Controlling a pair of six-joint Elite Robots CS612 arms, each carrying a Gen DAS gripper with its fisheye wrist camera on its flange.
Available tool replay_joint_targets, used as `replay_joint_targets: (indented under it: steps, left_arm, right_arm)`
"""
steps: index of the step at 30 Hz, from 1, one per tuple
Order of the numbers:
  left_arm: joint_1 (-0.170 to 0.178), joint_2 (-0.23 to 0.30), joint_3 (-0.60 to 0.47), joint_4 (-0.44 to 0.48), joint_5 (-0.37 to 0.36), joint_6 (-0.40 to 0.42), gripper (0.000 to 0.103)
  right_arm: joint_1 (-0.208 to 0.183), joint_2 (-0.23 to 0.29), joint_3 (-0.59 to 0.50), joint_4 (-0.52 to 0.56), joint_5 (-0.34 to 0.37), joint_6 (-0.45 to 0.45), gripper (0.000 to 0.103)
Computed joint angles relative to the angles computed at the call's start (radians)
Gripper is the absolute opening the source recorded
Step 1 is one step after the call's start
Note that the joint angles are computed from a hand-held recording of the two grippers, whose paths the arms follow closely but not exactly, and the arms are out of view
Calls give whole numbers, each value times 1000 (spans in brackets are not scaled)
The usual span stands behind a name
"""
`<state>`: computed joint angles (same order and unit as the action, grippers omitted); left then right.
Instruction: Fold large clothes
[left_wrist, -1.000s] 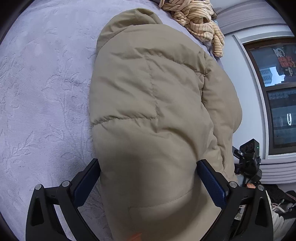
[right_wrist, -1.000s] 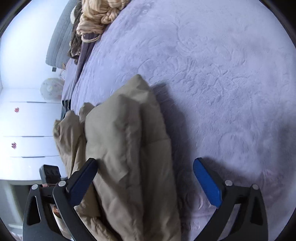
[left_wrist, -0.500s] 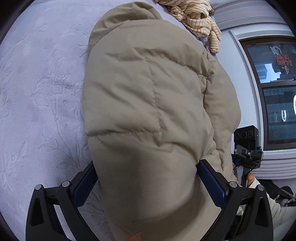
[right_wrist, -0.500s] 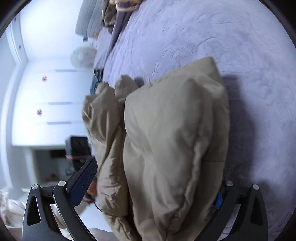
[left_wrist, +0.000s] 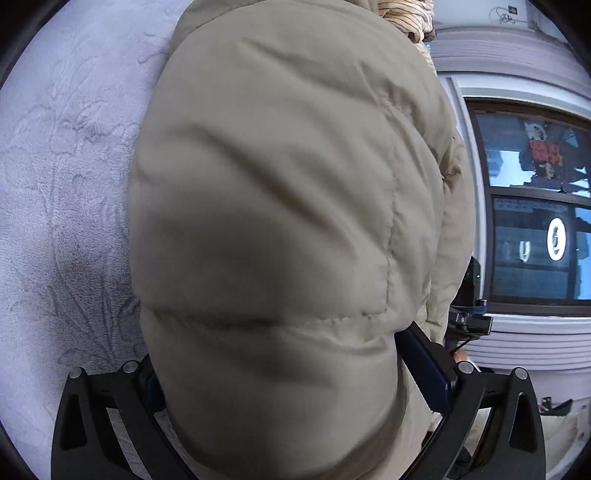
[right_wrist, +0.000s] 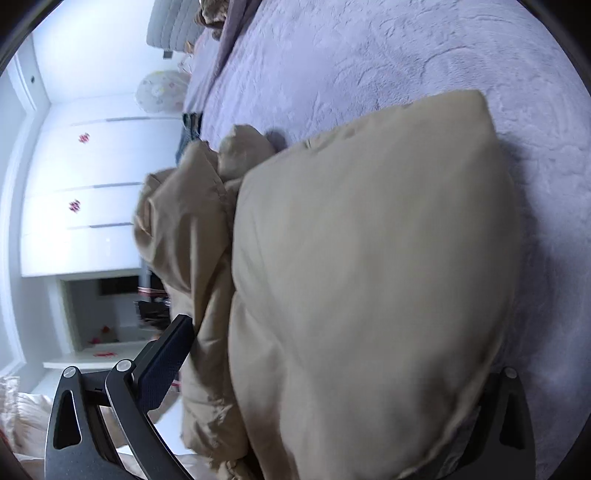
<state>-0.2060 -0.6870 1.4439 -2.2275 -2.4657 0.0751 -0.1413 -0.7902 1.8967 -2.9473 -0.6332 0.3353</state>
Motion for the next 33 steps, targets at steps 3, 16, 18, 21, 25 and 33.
replay_joint_targets:
  steps: [3,16,18,21,25,33]
  left_arm:
    - [-24,-34,33,-83,100,-29,100]
    - [-42,-116,99,-218,150,-62,77]
    - [-33,-116,99,-228,120,-69,78]
    - [-8,-117,93,-217,89,-44,78]
    - [28,-101,52,-187,49,-10,78]
    - [125,-37,-133,-20,73,110,78]
  right_arm:
    - [3,-6,-5,33,-35,13,103]
    - [-13,-29,34,-82,52,121,42]
    - [-5,-33,25,-94,53,131,42]
    - [7,-41,9,-101,44,140,42]
    - [34,-31,-34,-144,25,196,42]
    - [118,63,-219,-214,-16,339,42]
